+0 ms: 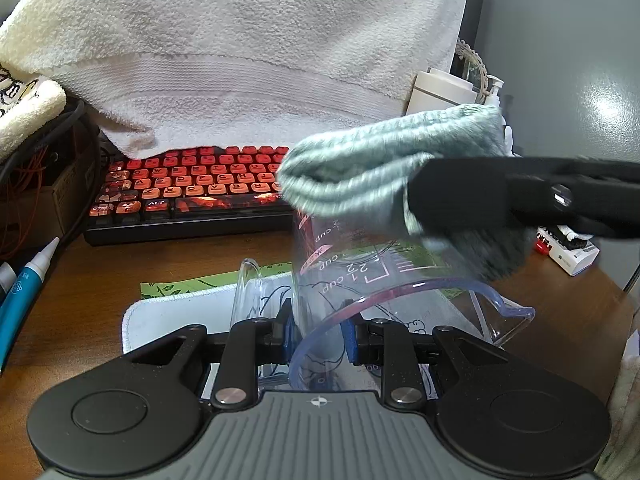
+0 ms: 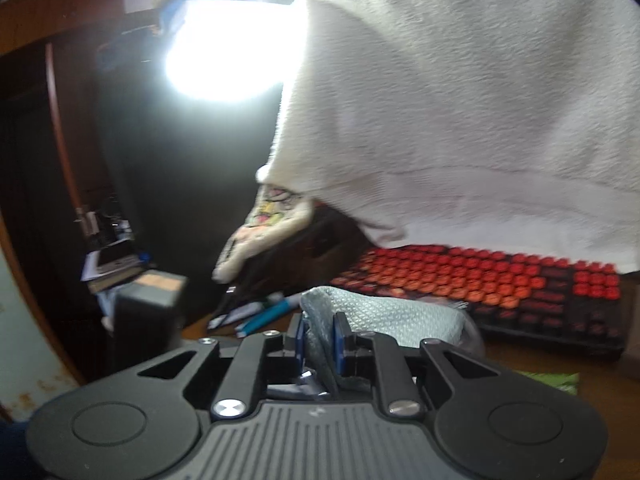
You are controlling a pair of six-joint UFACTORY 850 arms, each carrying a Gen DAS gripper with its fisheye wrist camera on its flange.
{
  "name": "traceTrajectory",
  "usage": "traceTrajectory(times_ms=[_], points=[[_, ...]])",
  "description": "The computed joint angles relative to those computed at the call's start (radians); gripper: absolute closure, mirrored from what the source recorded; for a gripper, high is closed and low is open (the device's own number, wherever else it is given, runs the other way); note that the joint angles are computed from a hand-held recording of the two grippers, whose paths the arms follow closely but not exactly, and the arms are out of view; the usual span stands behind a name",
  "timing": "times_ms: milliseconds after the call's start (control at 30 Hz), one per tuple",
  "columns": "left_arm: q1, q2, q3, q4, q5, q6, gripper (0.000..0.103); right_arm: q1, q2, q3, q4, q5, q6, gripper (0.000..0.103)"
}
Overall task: Clean container
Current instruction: 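Hold the cup with the left gripper while the right gripper wipes its outside with the cloth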
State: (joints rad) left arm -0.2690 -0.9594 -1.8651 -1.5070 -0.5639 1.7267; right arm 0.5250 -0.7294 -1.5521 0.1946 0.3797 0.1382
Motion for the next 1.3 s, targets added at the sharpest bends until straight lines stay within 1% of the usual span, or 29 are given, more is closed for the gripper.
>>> traceTrajectory(times_ms=[167,300,467,600,700,833,933,1067,1200,1300], points=[[0.0,0.0,0.0,-0.004,0.002,0.005,0.078,-0.007,-0.009,-0.018,0.033,-0.009,-0.029,0.089],[-0.002,0.003,0.005,-0.01,0.008,0.009,0.078,-0.015,-0.018,-0.033,0.228,-0.003,-0.229,0.09],[-0.003,0.004,0.008,-0.016,0.01,0.016,0.078,-0.034,-0.026,-0.041,0.277,0.002,-0.227,0.09],[-0.003,0.004,0.008,-0.017,0.011,0.018,0.078,-0.023,-0.021,-0.028,0.308,0.018,-0.259,0.089],[-0.002,0.003,0.006,-0.016,0.012,0.011,0.078,-0.01,-0.009,-0.002,0.271,0.039,-0.234,0.089],[-0.002,0.002,0.004,-0.015,0.013,0.005,0.078,-0.002,0.01,0.03,0.094,0.042,-0.078,0.089],[-0.003,0.001,0.003,-0.015,0.014,0.004,0.078,0.002,0.021,0.045,-0.004,0.042,0.005,0.089],[-0.002,-0.001,-0.001,-0.013,0.013,0.001,0.078,0.0,0.019,0.04,-0.018,0.035,-0.006,0.089],[-0.003,-0.001,-0.001,-0.015,0.015,0.005,0.078,-0.01,0.006,0.014,0.118,0.023,-0.12,0.09],[-0.003,-0.001,-0.001,-0.017,0.016,0.009,0.078,-0.025,-0.004,0.0,0.192,0.021,-0.17,0.09]])
